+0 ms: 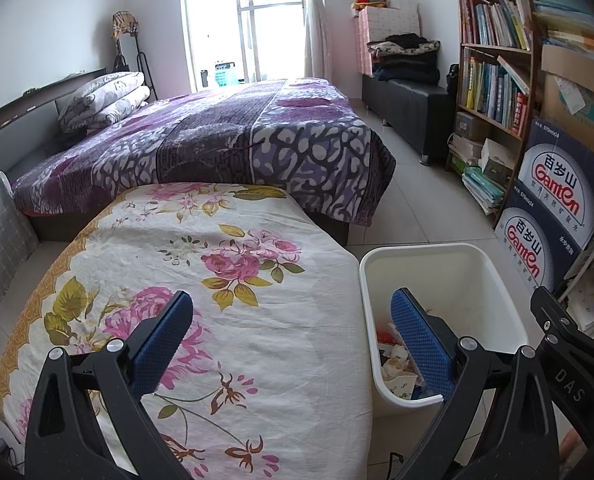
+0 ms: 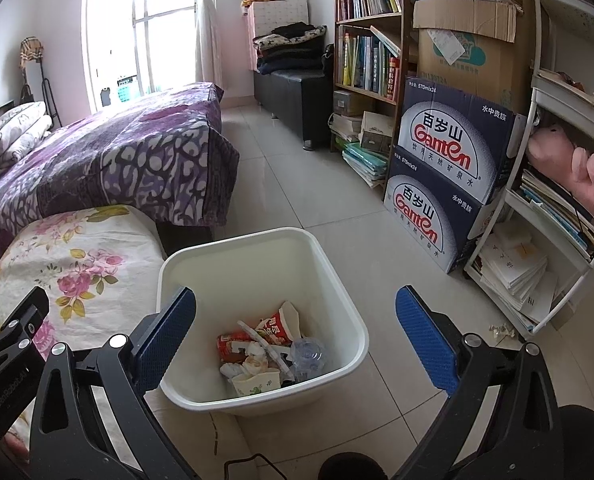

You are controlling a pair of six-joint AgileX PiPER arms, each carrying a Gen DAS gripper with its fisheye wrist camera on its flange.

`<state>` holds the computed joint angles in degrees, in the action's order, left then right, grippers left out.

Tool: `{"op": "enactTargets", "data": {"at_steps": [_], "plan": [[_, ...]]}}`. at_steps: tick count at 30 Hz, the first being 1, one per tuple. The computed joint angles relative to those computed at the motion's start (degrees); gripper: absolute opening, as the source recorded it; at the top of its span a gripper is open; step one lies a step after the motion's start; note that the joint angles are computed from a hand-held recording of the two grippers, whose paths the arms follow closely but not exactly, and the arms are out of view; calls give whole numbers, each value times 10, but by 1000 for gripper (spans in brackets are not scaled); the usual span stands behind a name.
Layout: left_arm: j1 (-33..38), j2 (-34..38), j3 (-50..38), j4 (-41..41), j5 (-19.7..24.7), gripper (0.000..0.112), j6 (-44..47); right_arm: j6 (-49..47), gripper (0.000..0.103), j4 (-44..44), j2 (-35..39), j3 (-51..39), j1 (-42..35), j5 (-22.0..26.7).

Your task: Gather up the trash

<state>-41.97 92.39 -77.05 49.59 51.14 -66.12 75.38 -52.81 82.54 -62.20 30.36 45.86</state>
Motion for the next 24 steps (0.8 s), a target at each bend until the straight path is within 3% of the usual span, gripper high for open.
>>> {"op": "enactTargets", "data": {"at_steps": [24], "plan": [[-9, -5, 8, 12, -12, 95, 5, 10, 96, 1, -6, 19, 1, -4]]}}
